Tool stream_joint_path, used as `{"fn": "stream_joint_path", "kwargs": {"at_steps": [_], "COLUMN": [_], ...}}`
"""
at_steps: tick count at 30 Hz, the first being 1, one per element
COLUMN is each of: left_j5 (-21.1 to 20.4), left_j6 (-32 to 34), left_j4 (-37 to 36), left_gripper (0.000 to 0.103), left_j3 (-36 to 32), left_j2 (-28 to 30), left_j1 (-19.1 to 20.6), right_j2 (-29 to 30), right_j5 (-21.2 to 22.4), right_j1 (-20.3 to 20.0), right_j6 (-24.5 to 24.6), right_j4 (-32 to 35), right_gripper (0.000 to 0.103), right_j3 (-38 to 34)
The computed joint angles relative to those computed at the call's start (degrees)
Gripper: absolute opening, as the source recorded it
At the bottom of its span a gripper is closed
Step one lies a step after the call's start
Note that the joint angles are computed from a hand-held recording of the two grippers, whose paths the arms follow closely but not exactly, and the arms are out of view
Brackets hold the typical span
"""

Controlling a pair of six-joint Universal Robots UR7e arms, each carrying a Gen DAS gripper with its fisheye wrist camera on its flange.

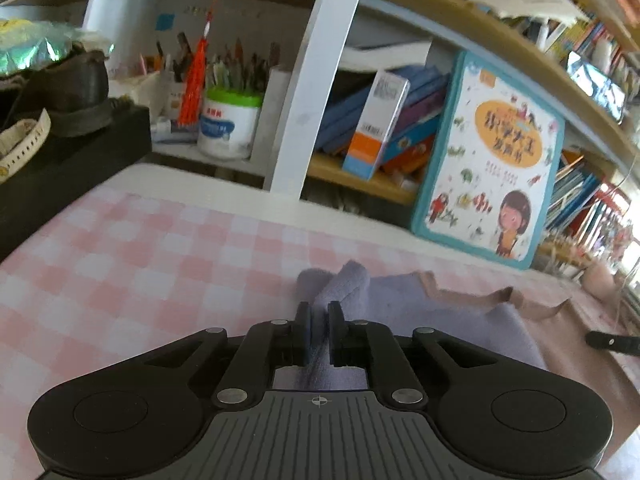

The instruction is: Fold clothes

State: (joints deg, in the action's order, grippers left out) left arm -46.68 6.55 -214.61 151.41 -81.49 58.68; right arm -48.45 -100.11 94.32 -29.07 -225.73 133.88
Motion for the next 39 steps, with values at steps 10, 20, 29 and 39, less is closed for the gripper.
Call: {"fn": "stream_joint_path", "kwargs": {"at_steps": [10, 20, 29, 39], "left_j5": [7.5, 5.17, 8.03, 5.68], "left_j6": [-5.13, -7.0, 0.42, 7.71], "left_j4": [6.26, 5.44, 18.55, -3.1], "left_gripper": [0.064, 0.055, 0.024, 0.005], "left_j3": [8.22, 6.84, -2.99, 0.15], "left_j2": [-8.31, -7.24, -1.56, 0.25], "left_j1": [-8.81, -5.81, -2.97, -6.78], "right_j2": [-5.8, -7.87, 0.32, -0.09], "right_j5": [3.74, 4.1, -3.99, 3.99], "right_j1": [-3.38, -2.74, 3.76, 1.42], "right_j6": [-0.19, 0.41, -9.83, -10.38], "right_j4": [0.39, -1.0, -1.96, -13.51], "right_gripper": [0.031, 0.032, 0.032, 0.003], "right_j3": [7.9, 10.5, 1.18, 4.83]}}
